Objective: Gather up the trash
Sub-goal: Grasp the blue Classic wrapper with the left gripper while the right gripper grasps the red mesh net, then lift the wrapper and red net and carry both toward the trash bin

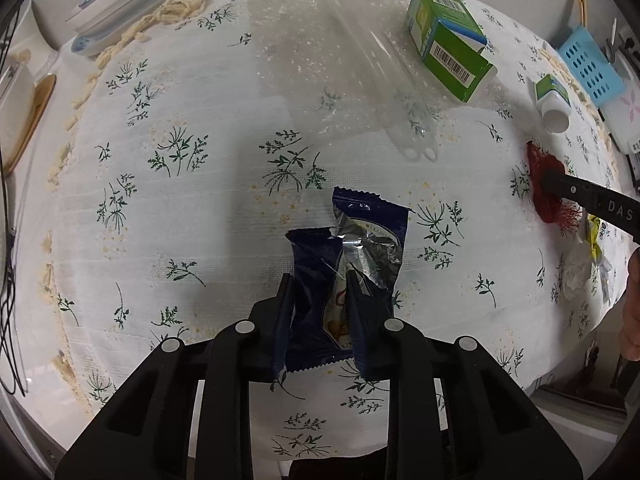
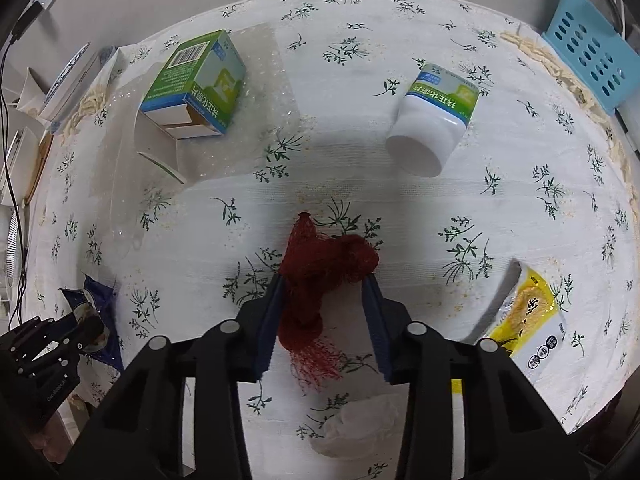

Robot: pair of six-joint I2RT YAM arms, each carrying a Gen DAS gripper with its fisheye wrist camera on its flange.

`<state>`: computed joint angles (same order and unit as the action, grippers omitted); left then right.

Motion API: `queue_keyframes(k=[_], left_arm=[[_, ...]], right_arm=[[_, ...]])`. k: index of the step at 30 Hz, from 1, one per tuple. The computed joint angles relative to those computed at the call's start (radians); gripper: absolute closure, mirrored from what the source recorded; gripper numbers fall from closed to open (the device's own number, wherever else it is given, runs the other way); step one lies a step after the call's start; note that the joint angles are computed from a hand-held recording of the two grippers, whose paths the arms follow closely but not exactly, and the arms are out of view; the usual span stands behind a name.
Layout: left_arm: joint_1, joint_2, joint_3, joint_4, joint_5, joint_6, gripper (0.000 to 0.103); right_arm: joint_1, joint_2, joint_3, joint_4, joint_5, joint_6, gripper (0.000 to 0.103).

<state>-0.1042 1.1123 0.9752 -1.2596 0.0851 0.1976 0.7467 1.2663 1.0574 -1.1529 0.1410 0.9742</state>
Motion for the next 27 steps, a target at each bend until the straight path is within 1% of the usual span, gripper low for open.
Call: queue_keyframes(k=[4,7,10,12,14,17,19,21,22,27], left_arm=[[-0.008,0.008,0.012,0.003,0.003,0.007,0.084],[0.002,0.013,0.021,0.001,0.015,0.021,0.086],[-0.006,0.006,0.028,-0.002,0.019,0.016,0.088],[0.033,-0.006,0.033,-0.017,0.031,0.054,0.088],[0.030,-0.015,0.035,-0.024,0.032,0.055,0.089],[0.035,-0.032,0.046,-0.044,0.036,0.065,0.089],[0.068,-0.033,0.044,-0.041,0.048,0.097,0.090],[0.083,-0.036,0.054,-0.050,0.053,0.114,0.090],[0.093,-0.039,0.058,-0.055,0.060,0.124,0.090],[0.142,-0.054,0.075,-0.078,0.085,0.170,0.090]], right_arm=[[-0.008,0.010,0.001,-0.001,-0.019,-0.001,0.077],[-0.016,0.034,0.008,-0.003,-0.024,0.001,0.078],[-0.016,0.042,0.006,0.000,-0.021,0.006,0.082],[-0.013,0.043,0.003,0.002,-0.014,0.009,0.084],[-0.013,0.040,-0.001,0.007,-0.009,0.014,0.086],[-0.007,0.022,-0.009,0.008,0.007,0.024,0.088],[0.005,0.017,-0.004,0.003,0.020,0.035,0.088],[0.031,0.018,0.009,-0.007,0.042,0.060,0.088],[0.044,-0.030,-0.007,-0.038,0.052,0.074,0.088],[0.086,-0.047,0.008,-0.065,0.083,0.144,0.088]])
